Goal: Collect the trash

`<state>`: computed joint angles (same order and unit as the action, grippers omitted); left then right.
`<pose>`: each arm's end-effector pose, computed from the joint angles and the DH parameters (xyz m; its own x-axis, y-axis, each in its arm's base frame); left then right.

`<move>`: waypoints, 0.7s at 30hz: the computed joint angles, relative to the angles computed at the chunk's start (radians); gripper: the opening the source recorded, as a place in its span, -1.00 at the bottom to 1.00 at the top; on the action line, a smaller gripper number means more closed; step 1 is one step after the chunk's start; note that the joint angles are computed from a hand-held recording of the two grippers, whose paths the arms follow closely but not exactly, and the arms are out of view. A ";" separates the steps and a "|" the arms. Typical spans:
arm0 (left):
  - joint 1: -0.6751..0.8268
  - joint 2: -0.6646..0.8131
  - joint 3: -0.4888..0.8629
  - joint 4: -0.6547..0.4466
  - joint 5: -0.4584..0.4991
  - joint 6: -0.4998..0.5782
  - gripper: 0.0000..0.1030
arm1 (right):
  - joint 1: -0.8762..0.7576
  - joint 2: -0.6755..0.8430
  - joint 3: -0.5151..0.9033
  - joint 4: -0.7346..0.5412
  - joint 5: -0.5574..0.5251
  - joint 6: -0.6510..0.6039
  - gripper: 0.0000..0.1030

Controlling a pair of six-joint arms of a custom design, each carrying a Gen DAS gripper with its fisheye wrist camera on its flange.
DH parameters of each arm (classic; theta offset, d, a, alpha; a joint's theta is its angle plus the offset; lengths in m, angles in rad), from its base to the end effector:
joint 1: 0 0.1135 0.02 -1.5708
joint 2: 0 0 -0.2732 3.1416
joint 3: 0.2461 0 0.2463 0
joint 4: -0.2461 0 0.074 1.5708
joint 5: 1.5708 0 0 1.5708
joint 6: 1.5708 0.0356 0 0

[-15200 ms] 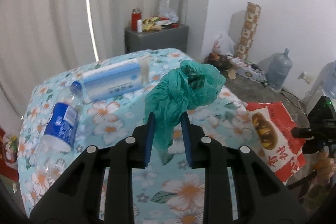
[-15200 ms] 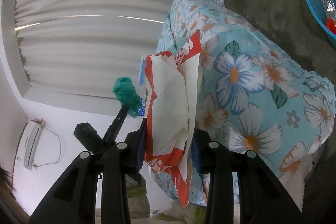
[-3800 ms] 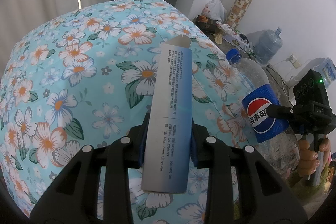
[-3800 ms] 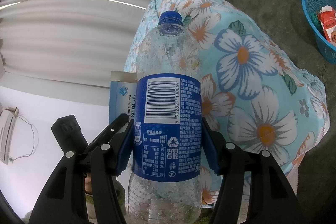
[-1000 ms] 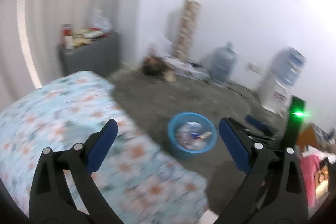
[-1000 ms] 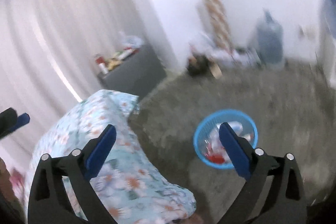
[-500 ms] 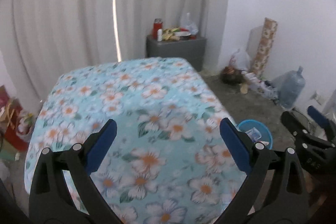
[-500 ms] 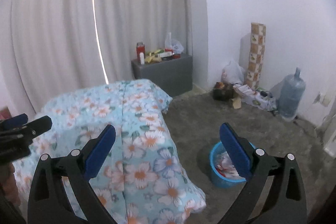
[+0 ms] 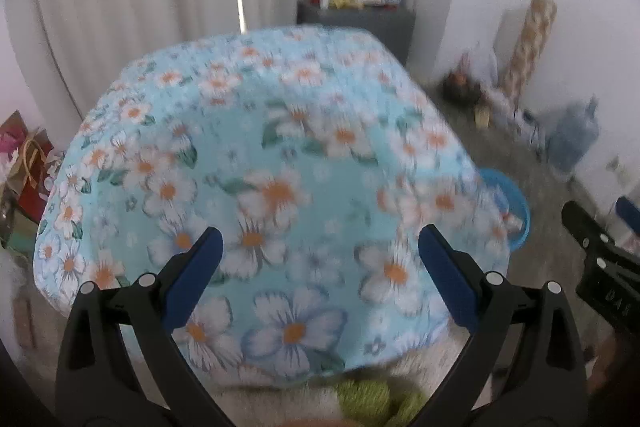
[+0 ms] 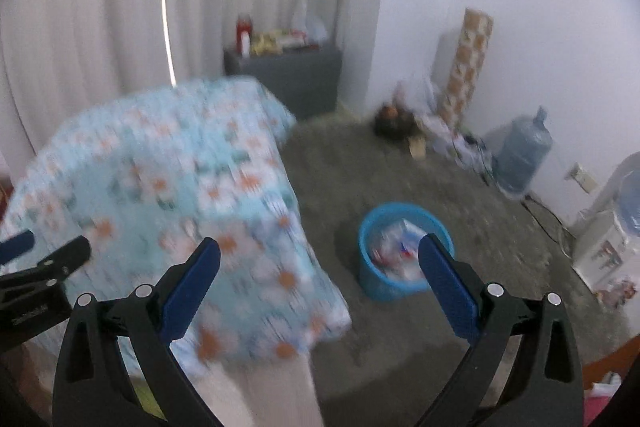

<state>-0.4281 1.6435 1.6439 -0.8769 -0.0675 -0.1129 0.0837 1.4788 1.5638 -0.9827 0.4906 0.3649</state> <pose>0.3183 -0.1426 0.3619 -0.7369 0.2127 -0.6416 0.2938 0.9556 -0.0206 0.2939 0.0078 0.3832 -0.6497 0.2614 -0.7138 0.4826 0.8674 -0.1217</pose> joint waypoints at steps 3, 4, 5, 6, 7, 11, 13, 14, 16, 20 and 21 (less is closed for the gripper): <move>-0.023 -0.002 -0.027 -0.016 -0.035 0.016 0.83 | 0.003 0.000 -0.044 -0.030 0.019 -0.015 0.87; -0.028 -0.005 -0.036 -0.014 -0.046 0.014 0.83 | 0.002 -0.004 -0.058 -0.034 0.020 -0.013 0.87; -0.031 -0.006 -0.040 -0.015 -0.052 0.011 0.83 | 0.000 -0.008 -0.070 -0.036 0.017 -0.012 0.87; -0.030 -0.001 -0.034 -0.020 -0.053 0.009 0.83 | -0.005 -0.012 -0.083 -0.040 0.008 -0.011 0.87; -0.033 0.002 -0.034 -0.024 -0.058 0.004 0.83 | -0.009 -0.014 -0.093 -0.043 0.002 -0.011 0.87; -0.040 0.021 -0.017 -0.030 -0.076 0.007 0.83 | -0.022 -0.018 -0.121 -0.048 0.001 -0.016 0.87; -0.046 0.032 -0.006 -0.037 -0.086 0.007 0.83 | -0.037 -0.021 -0.129 -0.043 -0.017 -0.016 0.87; -0.047 0.037 0.002 -0.042 -0.088 0.005 0.83 | -0.044 -0.024 -0.135 -0.040 -0.022 -0.016 0.87; -0.051 0.041 0.006 -0.043 -0.098 -0.003 0.83 | -0.050 -0.026 -0.140 -0.036 -0.024 -0.014 0.87; -0.053 0.046 0.010 -0.041 -0.100 -0.001 0.83 | -0.070 -0.028 -0.150 -0.031 -0.042 -0.015 0.87; -0.056 0.048 0.011 -0.041 -0.102 0.001 0.83 | -0.072 -0.028 -0.152 -0.030 -0.043 -0.014 0.87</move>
